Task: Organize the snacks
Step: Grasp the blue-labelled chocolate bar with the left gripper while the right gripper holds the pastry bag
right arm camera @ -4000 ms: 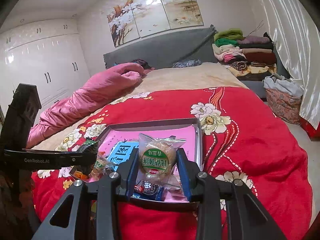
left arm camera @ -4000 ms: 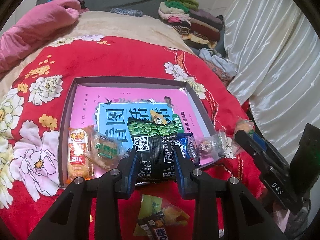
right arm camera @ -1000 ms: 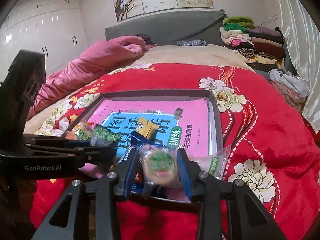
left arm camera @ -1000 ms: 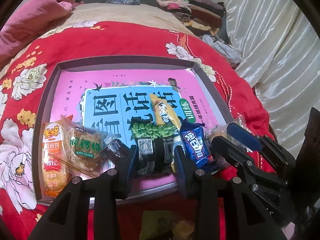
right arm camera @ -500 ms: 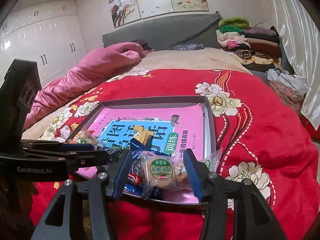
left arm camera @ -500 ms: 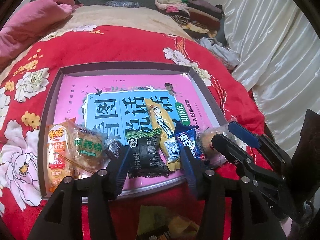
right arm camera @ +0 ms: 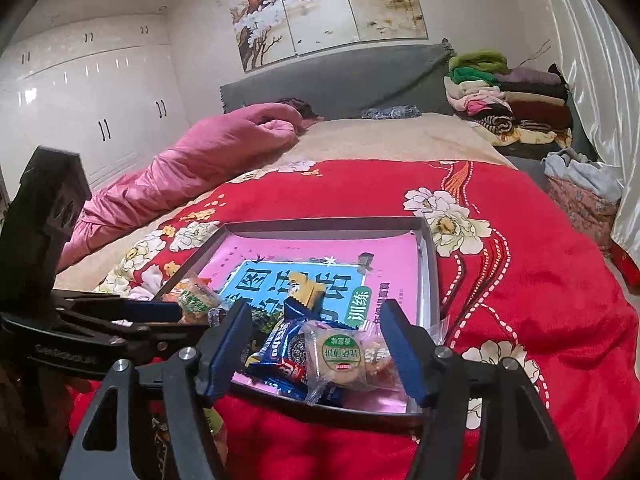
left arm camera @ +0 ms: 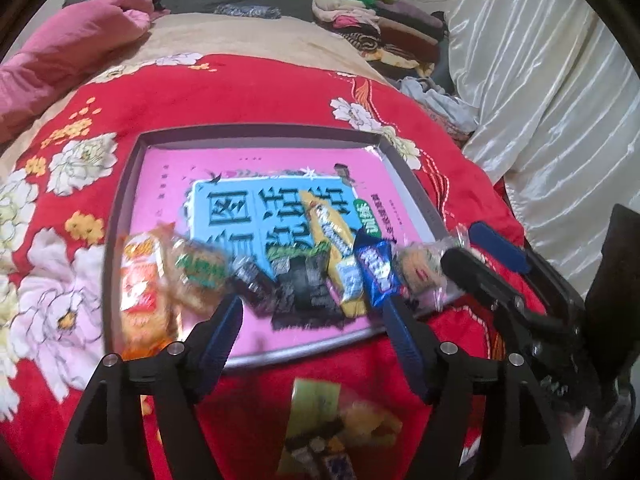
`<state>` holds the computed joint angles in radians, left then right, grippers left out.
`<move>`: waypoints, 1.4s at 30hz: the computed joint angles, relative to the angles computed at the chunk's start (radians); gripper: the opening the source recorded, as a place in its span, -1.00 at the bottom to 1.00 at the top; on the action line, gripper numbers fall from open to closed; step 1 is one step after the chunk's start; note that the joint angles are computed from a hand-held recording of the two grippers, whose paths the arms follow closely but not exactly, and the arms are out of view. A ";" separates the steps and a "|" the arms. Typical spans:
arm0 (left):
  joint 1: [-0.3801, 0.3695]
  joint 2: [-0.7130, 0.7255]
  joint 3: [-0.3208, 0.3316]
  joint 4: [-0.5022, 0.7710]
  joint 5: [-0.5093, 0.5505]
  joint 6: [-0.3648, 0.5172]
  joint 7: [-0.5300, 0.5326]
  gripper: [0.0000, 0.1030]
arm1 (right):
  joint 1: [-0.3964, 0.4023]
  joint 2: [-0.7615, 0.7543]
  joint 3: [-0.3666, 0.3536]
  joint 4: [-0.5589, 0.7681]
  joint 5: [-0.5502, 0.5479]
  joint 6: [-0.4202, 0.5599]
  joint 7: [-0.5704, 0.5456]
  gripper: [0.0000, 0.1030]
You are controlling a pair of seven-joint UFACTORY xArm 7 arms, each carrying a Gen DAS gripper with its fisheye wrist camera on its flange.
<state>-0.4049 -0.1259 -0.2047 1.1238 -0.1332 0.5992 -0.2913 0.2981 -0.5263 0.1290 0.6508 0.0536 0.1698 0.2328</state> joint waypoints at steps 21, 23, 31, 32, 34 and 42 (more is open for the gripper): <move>-0.024 -0.203 0.003 -0.165 -0.046 0.154 0.049 0.44 | 0.104 -0.061 0.001 -0.019 0.027 0.125 -0.123 0.30; -0.032 -0.215 0.004 -0.180 -0.065 0.166 0.057 0.44 | 0.102 -0.064 0.012 -0.018 0.020 0.144 -0.130 0.30; -0.061 -0.214 -0.008 -0.218 -0.107 0.182 0.064 0.44 | 0.088 -0.053 0.038 -0.001 -0.002 0.271 -0.148 0.30; -0.062 -0.210 -0.011 -0.220 -0.107 0.179 0.063 0.41 | 0.089 -0.053 0.038 0.000 -0.001 0.284 -0.151 0.30; -0.066 -0.201 -0.013 -0.224 -0.113 0.180 0.059 0.31 | 0.083 -0.052 0.049 0.001 -0.015 0.313 -0.157 0.30; -0.067 -0.162 0.008 -0.229 -0.158 0.169 0.068 -0.10 | 0.115 -0.036 0.048 0.005 -0.015 0.358 -0.222 0.30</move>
